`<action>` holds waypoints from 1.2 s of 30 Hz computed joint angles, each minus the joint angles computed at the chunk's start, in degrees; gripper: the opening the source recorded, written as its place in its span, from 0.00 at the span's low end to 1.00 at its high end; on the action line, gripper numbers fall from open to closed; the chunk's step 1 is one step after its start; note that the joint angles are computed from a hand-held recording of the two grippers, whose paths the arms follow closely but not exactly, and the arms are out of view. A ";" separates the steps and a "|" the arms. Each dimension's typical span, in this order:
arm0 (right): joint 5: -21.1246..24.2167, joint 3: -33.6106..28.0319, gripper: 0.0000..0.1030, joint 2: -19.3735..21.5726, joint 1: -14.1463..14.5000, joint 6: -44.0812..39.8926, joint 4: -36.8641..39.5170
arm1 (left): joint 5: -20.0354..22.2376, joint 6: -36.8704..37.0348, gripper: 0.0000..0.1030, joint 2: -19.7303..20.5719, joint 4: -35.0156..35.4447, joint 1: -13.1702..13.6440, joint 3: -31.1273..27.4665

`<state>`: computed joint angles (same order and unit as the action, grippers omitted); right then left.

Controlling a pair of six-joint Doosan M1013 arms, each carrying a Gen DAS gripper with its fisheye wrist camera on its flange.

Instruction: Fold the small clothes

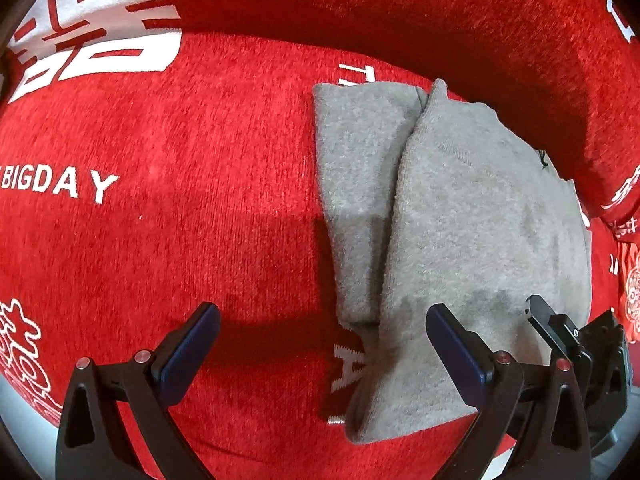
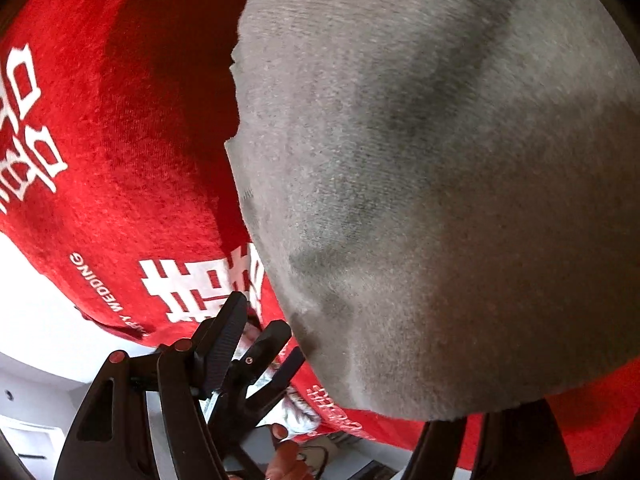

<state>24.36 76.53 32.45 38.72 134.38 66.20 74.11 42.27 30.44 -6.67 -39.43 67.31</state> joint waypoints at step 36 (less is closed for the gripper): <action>30.49 -11.37 0.03 -1.39 -7.64 -7.73 -33.67 | 3.24 13.00 0.30 9.51 -7.17 0.50 -13.53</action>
<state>54.85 65.16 31.06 31.08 126.64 32.53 77.35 55.27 39.96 -13.84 -38.92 53.78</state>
